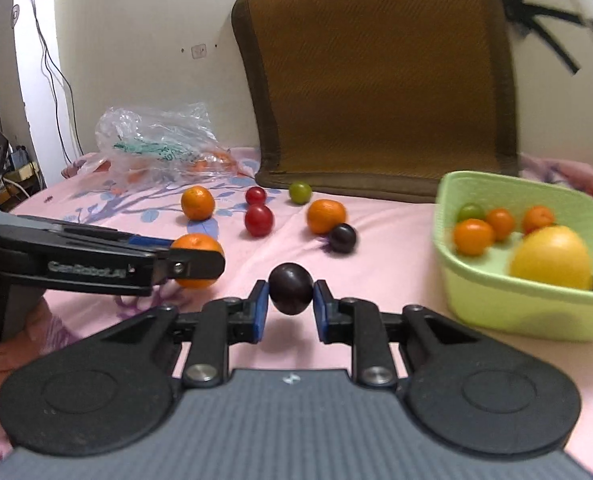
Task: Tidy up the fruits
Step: 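Carry the mandarin and dark tomato into the green basket and open both grippers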
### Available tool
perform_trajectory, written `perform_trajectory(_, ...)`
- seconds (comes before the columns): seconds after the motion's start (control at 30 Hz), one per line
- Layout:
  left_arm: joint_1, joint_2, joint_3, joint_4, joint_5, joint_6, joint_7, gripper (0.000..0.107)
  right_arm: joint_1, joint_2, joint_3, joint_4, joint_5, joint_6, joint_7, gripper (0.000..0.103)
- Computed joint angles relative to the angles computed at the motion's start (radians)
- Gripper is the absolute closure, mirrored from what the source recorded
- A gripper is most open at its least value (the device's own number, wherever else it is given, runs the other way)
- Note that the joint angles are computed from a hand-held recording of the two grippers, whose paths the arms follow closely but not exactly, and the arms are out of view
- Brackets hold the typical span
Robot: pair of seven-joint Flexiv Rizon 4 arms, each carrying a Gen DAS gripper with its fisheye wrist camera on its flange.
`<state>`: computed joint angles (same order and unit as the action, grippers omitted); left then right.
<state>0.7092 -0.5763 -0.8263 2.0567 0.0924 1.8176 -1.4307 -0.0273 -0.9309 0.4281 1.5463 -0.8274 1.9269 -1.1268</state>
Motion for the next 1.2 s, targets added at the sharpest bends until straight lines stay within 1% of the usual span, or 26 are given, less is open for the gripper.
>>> perform_trajectory(0.07, 0.019, -0.006, -0.043, 0.017, 0.019, 0.000, 0.007, 0.066, 0.044, 0.052, -0.093, 0.064, 0.066, 0.065, -0.026, 0.077)
perform_trajectory(0.13, 0.024, -0.011, -0.068, 0.028, 0.032, 0.000, 0.015, 0.066, 0.107, 0.094, -0.193, 0.121, 0.147, 0.125, -0.061, 0.076)
perform_trajectory(0.17, 0.019, -0.012, -0.069, 0.032, 0.036, 0.001, 0.019, 0.066, 0.137, 0.112, -0.235, 0.147, 0.185, 0.149, -0.084, 0.076)
perform_trajectory(0.23, -0.023, 0.005, -0.027, 0.031, 0.032, -0.001, 0.026, 0.066, 0.176, 0.125, -0.285, 0.170, 0.226, 0.169, -0.122, 0.076)
perform_trajectory(0.3, -0.096, 0.031, 0.054, 0.023, 0.003, -0.021, 0.025, 0.065, 0.186, 0.126, -0.296, 0.176, 0.234, 0.160, -0.140, 0.076)
perform_trajectory(0.33, -0.120, 0.034, 0.078, 0.022, -0.008, -0.024, 0.028, 0.062, 0.179, 0.122, -0.287, 0.170, 0.224, 0.140, -0.137, 0.076)
perform_trajectory(0.4, -0.159, 0.042, 0.123, 0.034, -0.006, 0.014, 0.034, 0.061, 0.158, 0.107, -0.260, 0.157, 0.201, 0.108, -0.129, 0.075)
perform_trajectory(0.43, -0.186, 0.051, 0.154, 0.032, -0.008, 0.018, 0.034, 0.058, 0.178, 0.108, -0.278, 0.156, 0.223, 0.103, -0.139, 0.074)
perform_trajectory(0.47, -0.207, 0.060, 0.177, 0.032, -0.010, 0.020, 0.033, 0.055, 0.175, 0.111, -0.270, 0.156, 0.231, 0.088, -0.136, 0.073)
perform_trajectory(0.53, -0.243, 0.070, 0.217, 0.031, -0.015, 0.025, 0.029, 0.054, 0.122, 0.094, -0.209, 0.141, 0.195, 0.071, -0.111, 0.073)
perform_trajectory(0.57, -0.254, 0.072, 0.231, 0.028, -0.015, 0.027, 0.028, 0.055, 0.098, 0.087, -0.181, 0.134, 0.178, 0.059, -0.097, 0.073)
perform_trajectory(0.6, -0.264, 0.074, 0.244, 0.028, -0.016, 0.030, 0.026, 0.058, 0.075, 0.078, -0.153, 0.128, 0.162, 0.051, -0.083, 0.073)
perform_trajectory(0.63, -0.270, 0.074, 0.252, 0.026, -0.016, 0.032, 0.025, 0.064, 0.070, 0.076, -0.145, 0.129, 0.162, 0.051, -0.074, 0.074)
perform_trajectory(0.67, -0.273, 0.074, 0.257, 0.026, -0.015, 0.037, 0.021, 0.065, 0.069, 0.075, -0.143, 0.129, 0.161, 0.052, -0.070, 0.076)
perform_trajectory(0.73, -0.258, 0.073, 0.242, 0.023, -0.012, 0.026, 0.015, 0.066, 0.066, 0.073, -0.140, 0.130, 0.160, 0.059, -0.063, 0.076)
perform_trajectory(0.77, -0.255, 0.076, 0.237, 0.017, -0.016, 0.011, 0.014, 0.066, 0.072, 0.076, -0.149, 0.138, 0.173, 0.079, -0.062, 0.076)
perform_trajectory(0.8, -0.239, 0.072, 0.212, 0.008, -0.018, 0.000, 0.017, 0.066, 0.092, 0.081, -0.174, 0.144, 0.203, 0.113, -0.065, 0.076)
perform_trajectory(0.87, -0.197, 0.049, 0.141, -0.026, -0.027, -0.013, 0.025, 0.066, 0.107, 0.084, -0.202, 0.148, 0.229, 0.178, -0.069, 0.076)
perform_trajectory(0.93, -0.203, 0.023, 0.110, -0.086, -0.048, -0.032, 0.035, 0.066, 0.142, 0.087, -0.256, 0.132, 0.288, 0.248, -0.083, 0.076)
perform_trajectory(0.97, -0.220, 0.010, 0.107, -0.129, -0.061, -0.049, 0.046, 0.066, 0.170, 0.085, -0.294, 0.116, 0.335, 0.278, -0.098, 0.076)
perform_trajectory(1.03, -0.276, -0.017, 0.125, -0.207, -0.087, -0.072, 0.080, 0.066, 0.215, 0.070, -0.361, 0.064, 0.424, 0.304, -0.126, 0.076)
perform_trajectory(1.07, -0.321, -0.030, 0.154, -0.249, -0.097, -0.076, 0.101, 0.066, 0.223, 0.058, -0.381, 0.033, 0.454, 0.297, -0.126, 0.076)
perform_trajectory(1.13, -0.431, -0.053, 0.246, -0.332, -0.116, -0.087, 0.148, 0.065, 0.219, 0.023, -0.403, -0.045, 0.489, 0.249, -0.102, 0.076)
perform_trajectory(1.2, -0.504, -0.080, 0.308, -0.394, -0.141, -0.108, 0.184, 0.065, 0.230, -0.006, -0.434, -0.111, 0.543, 0.180, -0.080, 0.076)
